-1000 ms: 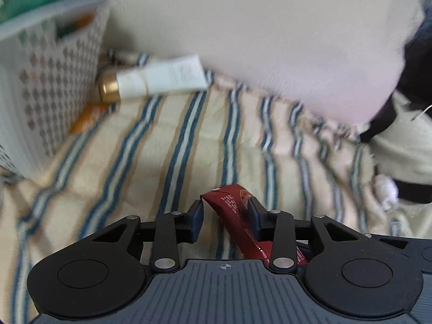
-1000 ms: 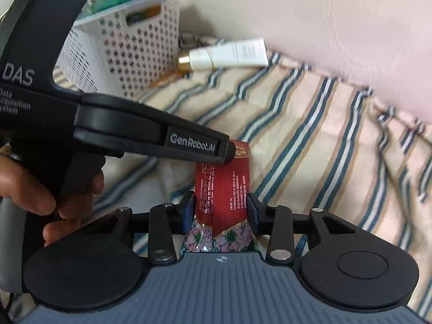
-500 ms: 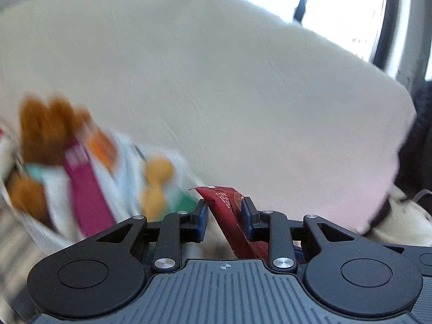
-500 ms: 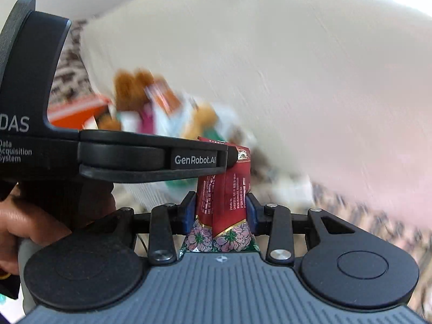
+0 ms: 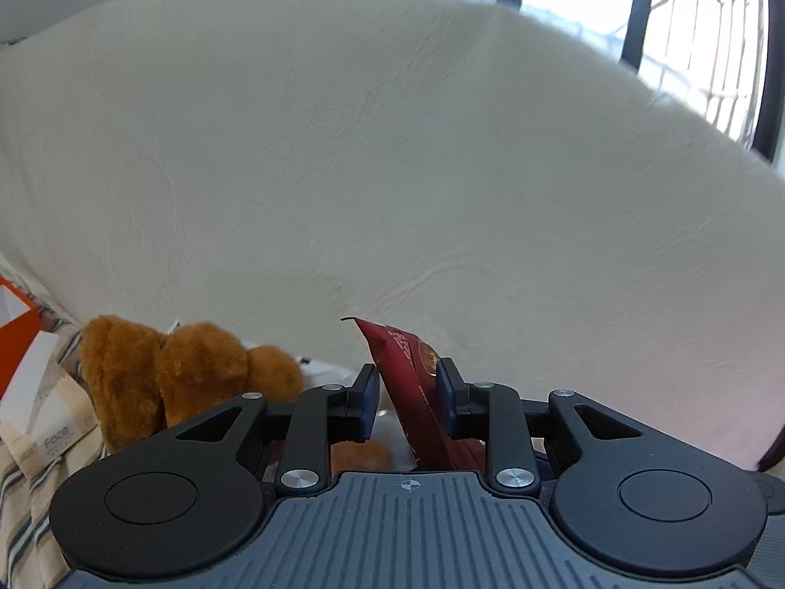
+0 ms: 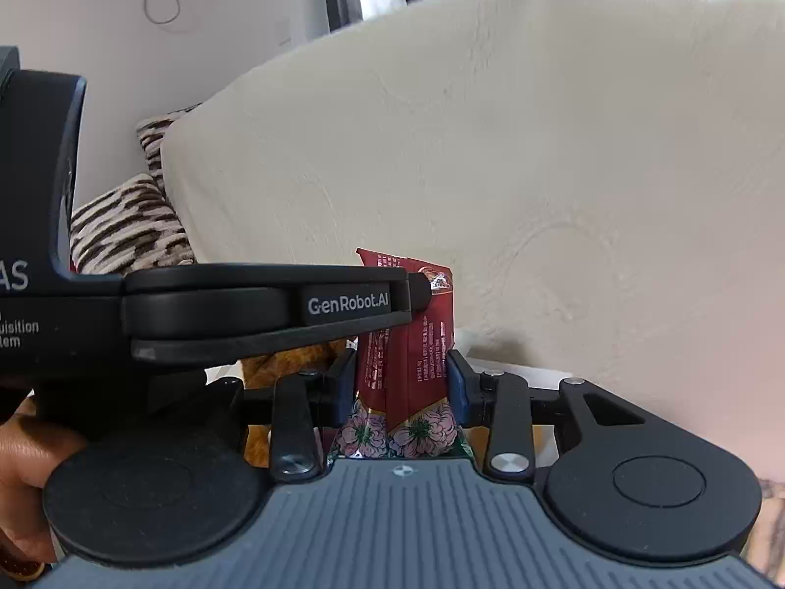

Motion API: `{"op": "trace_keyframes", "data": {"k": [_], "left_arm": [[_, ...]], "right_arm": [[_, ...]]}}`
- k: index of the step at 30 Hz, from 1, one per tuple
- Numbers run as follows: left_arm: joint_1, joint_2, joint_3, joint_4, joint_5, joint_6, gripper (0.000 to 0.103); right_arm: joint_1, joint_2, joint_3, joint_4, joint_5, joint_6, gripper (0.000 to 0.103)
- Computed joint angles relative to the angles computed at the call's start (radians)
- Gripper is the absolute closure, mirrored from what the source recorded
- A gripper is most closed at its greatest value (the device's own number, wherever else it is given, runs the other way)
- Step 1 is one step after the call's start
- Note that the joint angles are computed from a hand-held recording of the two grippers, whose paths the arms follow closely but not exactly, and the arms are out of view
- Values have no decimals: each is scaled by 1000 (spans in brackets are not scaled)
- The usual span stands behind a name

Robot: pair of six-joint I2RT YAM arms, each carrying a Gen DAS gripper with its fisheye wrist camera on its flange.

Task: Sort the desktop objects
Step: 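Carry the red packet over the white basket and open the right tool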

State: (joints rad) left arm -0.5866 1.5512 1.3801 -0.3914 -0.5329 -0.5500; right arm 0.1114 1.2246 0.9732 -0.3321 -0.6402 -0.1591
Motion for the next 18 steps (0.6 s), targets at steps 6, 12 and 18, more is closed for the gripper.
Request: {"op": "trace_keyframes", "data": {"k": [6, 12, 18], "left_arm": [[63, 32, -13, 45, 70, 43, 61], [94, 9, -84, 125, 94, 79, 54], [81, -4, -119, 159, 64, 62, 35]], "right_arm": [[45, 58, -23, 80, 59, 7, 60], [67, 64, -49, 124, 106, 0, 55], [70, 62, -62, 139, 97, -4, 47]]}}
